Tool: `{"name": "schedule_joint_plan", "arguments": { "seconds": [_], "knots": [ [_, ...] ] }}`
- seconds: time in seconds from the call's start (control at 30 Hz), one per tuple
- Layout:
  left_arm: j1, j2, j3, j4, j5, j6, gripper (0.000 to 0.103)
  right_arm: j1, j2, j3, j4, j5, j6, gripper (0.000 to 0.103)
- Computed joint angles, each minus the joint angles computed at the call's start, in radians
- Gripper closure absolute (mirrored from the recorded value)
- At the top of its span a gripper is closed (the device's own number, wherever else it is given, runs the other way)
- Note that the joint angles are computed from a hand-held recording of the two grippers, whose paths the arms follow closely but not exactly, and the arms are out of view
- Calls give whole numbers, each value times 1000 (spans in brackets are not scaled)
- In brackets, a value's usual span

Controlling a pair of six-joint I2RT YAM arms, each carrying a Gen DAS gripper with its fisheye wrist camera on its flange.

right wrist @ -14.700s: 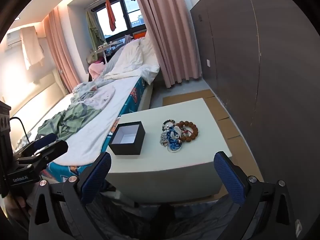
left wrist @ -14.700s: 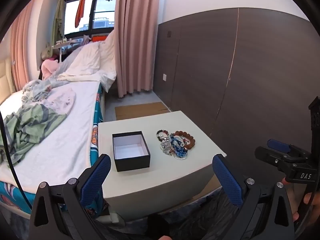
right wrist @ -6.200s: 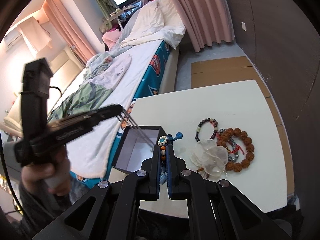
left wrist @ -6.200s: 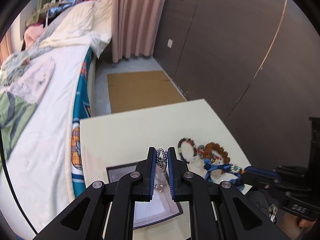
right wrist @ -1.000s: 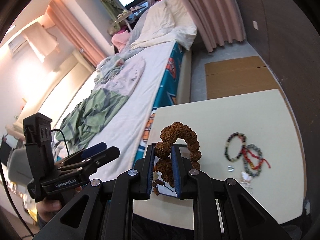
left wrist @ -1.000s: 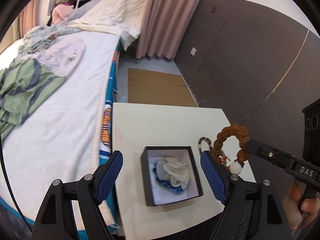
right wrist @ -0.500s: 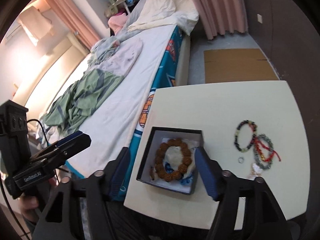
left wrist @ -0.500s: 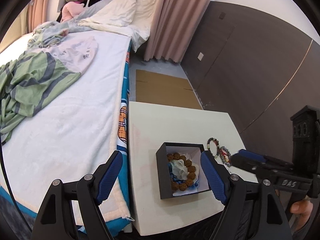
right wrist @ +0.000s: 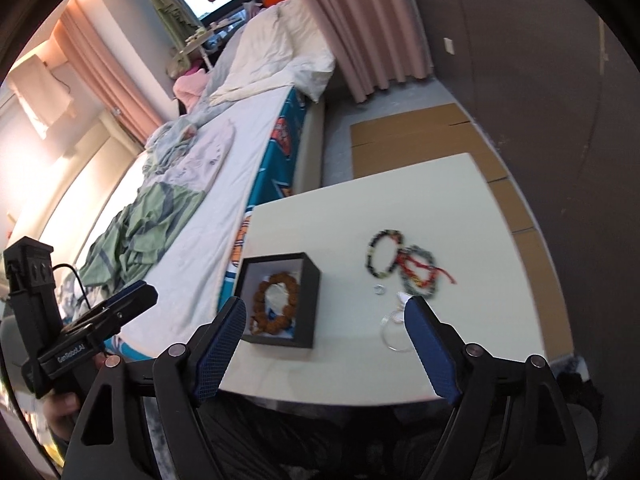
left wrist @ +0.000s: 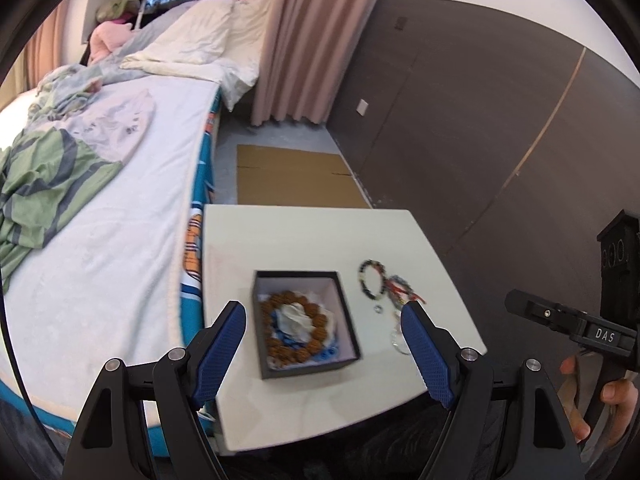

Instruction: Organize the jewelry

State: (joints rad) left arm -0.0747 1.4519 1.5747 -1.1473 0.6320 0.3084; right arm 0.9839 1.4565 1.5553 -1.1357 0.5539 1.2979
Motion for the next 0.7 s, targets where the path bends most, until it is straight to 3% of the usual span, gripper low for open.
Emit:
{"name": "schedule_joint_plan", "arguments": {
  "seconds": [0.27, 0.57, 0.7],
  "knots": [
    [-103, -50, 9, -32, -68, -26, 23, 13, -82, -29, -47, 16, 67, 21],
    [-303, 12, 117, -43, -275, -68, 23, -47, -242, -239, 97, -14, 66, 21],
    [-389, 89, 195, -56, -315, -94, 23, -116, -308, -321, 146, -53, 35, 21]
  ]
}}
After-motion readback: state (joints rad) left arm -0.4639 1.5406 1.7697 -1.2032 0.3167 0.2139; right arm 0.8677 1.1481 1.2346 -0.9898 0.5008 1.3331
